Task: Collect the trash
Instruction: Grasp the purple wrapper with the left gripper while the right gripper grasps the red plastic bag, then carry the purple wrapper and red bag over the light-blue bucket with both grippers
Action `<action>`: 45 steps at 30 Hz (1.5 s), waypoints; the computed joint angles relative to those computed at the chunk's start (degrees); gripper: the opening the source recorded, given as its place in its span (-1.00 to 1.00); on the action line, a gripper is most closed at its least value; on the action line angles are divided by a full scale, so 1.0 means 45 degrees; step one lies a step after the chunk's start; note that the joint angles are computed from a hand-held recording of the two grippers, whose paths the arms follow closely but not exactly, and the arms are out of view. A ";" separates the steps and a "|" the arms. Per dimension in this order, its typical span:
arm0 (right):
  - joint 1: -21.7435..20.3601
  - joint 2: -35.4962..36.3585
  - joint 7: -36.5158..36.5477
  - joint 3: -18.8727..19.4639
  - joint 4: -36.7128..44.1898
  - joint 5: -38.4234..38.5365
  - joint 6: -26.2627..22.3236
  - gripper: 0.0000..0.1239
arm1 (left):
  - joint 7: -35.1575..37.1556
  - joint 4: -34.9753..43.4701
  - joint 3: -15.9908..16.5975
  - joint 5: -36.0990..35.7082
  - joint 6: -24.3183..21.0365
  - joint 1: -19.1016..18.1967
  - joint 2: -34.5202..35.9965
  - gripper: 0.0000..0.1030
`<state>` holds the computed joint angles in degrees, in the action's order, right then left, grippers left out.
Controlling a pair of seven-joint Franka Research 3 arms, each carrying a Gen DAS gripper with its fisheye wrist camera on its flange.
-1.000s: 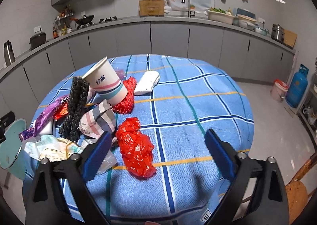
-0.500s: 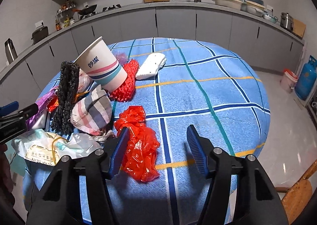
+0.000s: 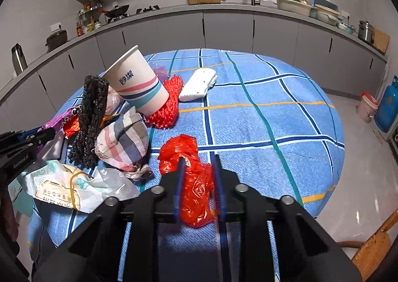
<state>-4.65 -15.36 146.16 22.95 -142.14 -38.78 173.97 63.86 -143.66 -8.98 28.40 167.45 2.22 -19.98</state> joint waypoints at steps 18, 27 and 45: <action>-0.1183 -0.1720 -0.1197 0.1046 -0.0760 0.1997 0.0986 -0.91 | -0.0401 -0.1118 -0.0324 -0.0009 0.0810 0.0729 -0.2515 -0.72; -0.1260 -0.2636 -0.2310 0.1417 -0.0963 0.3439 0.1272 -0.92 | -0.0371 -0.2008 -0.0125 -0.0069 0.0652 0.1028 -0.4084 -0.72; -0.1231 -0.2135 -0.4827 0.2911 0.0302 0.5963 0.1921 -0.92 | -0.0599 -0.3105 0.0188 -0.0132 -0.0264 0.2398 -0.6259 -0.72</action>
<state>-10.19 -24.97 124.44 36.05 -140.78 -11.94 182.61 61.16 -157.63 -8.13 27.80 166.27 13.01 -48.15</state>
